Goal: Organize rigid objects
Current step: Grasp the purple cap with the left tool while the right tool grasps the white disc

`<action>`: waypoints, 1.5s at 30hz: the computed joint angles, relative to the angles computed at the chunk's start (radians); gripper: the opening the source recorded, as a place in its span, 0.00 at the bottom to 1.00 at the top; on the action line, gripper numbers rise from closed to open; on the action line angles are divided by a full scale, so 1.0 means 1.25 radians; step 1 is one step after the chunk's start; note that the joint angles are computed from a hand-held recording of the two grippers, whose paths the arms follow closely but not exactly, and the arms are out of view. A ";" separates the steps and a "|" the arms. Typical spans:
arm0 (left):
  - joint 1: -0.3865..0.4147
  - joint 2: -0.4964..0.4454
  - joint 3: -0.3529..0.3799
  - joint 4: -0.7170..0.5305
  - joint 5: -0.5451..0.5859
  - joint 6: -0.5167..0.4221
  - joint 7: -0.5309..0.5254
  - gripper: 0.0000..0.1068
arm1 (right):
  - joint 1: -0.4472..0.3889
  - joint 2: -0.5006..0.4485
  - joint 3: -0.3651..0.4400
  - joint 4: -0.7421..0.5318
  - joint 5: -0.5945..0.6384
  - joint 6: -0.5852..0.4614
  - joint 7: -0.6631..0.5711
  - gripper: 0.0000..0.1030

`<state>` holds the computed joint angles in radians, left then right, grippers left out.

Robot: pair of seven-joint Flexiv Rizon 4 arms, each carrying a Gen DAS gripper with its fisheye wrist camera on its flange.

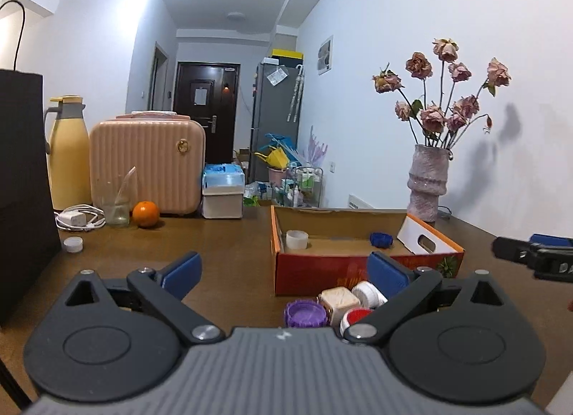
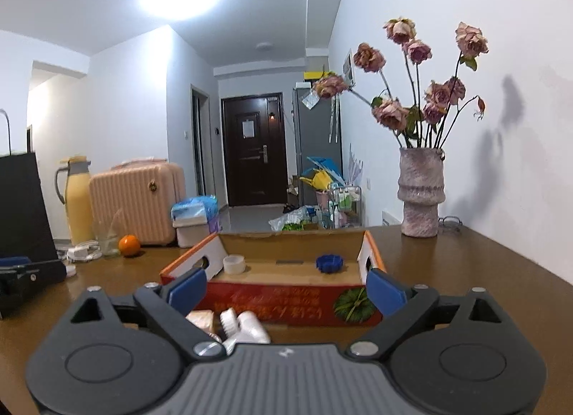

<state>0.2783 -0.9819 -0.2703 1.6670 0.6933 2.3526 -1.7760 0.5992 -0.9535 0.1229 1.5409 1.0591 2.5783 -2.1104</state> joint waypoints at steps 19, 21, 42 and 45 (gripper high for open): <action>0.036 -0.120 -0.115 -0.137 0.073 -0.216 0.060 0.92 | -0.008 -0.082 0.027 -0.093 0.047 -0.109 -0.102 0.90; 0.040 -0.136 -0.148 -0.164 0.075 -0.269 0.088 0.89 | -0.020 -0.078 0.029 -0.078 0.021 -0.133 -0.047 0.90; 0.031 -0.247 -0.287 -0.277 -0.090 -0.467 0.367 0.78 | -0.110 -0.077 0.009 0.058 -0.319 -0.160 0.480 0.08; 0.030 -0.249 -0.291 -0.274 -0.129 -0.473 0.390 0.76 | 0.002 -0.053 -0.147 0.030 -0.120 -0.261 0.374 0.12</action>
